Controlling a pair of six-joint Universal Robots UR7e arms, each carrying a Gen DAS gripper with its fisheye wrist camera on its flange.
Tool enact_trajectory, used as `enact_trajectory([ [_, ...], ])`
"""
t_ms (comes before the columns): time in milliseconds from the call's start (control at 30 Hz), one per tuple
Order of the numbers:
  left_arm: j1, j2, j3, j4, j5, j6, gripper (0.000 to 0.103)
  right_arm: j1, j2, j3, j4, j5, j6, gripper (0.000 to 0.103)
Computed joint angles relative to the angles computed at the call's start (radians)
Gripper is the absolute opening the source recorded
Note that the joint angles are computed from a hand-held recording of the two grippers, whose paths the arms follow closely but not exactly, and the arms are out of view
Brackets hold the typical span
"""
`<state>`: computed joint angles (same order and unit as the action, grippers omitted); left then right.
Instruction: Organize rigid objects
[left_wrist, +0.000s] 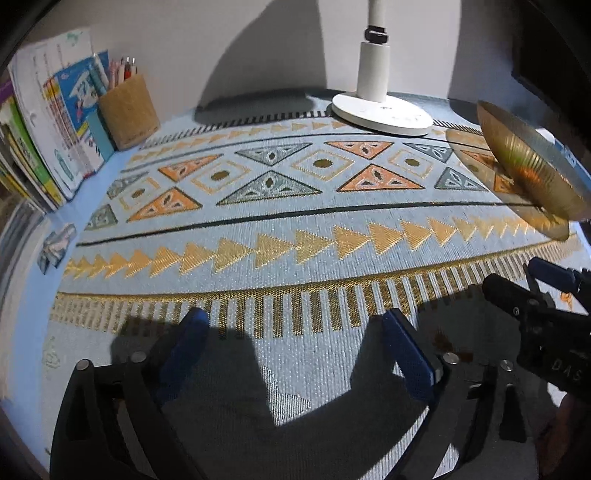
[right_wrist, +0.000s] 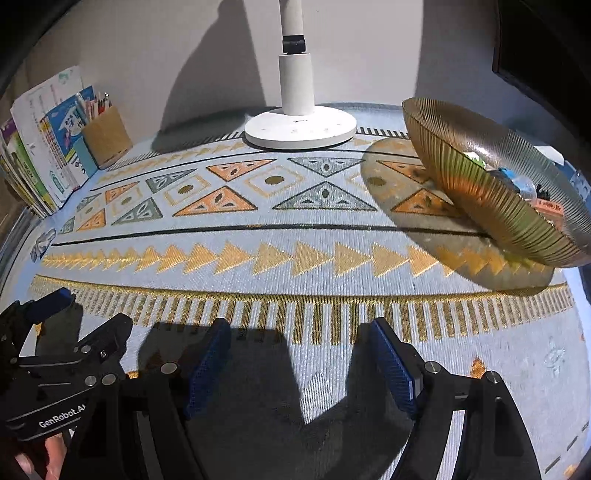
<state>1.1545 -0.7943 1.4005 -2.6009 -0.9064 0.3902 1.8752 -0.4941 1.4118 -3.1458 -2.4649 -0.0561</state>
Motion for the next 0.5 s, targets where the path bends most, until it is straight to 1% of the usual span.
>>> enact_trajectory([
  [33, 0.003, 0.005, -0.017, 0.030, -0.003, -0.023, 0.101, 0.000, 0.000, -0.005, 0.020, 0.005, 0.000, 0.082],
  [67, 0.007, 0.011, -0.037, 0.060, -0.008, -0.048, 0.103, 0.000, 0.001, -0.012, 0.039, 0.007, 0.001, 0.084],
  [167, 0.007, 0.020, -0.044, 0.048, -0.001, -0.051, 0.103, 0.005, 0.017, -0.041, 0.076, -0.021, -0.004, 0.087],
  [267, 0.011, 0.028, -0.057, 0.046, -0.001, -0.061, 0.103, 0.002, 0.021, -0.058, 0.098, -0.024, 0.004, 0.091],
  [333, 0.014, 0.033, -0.068, 0.050, 0.001, -0.074, 0.103, -0.003, 0.025, -0.078, 0.127, -0.037, 0.025, 0.103],
  [400, 0.014, 0.036, -0.072, 0.050, 0.004, -0.069, 0.103, -0.008, 0.032, -0.095, 0.137, -0.056, 0.047, 0.103],
  [500, 0.014, 0.035, -0.071, 0.052, 0.001, -0.066, 0.103, -0.009, 0.037, -0.101, 0.128, -0.058, 0.035, 0.103],
])
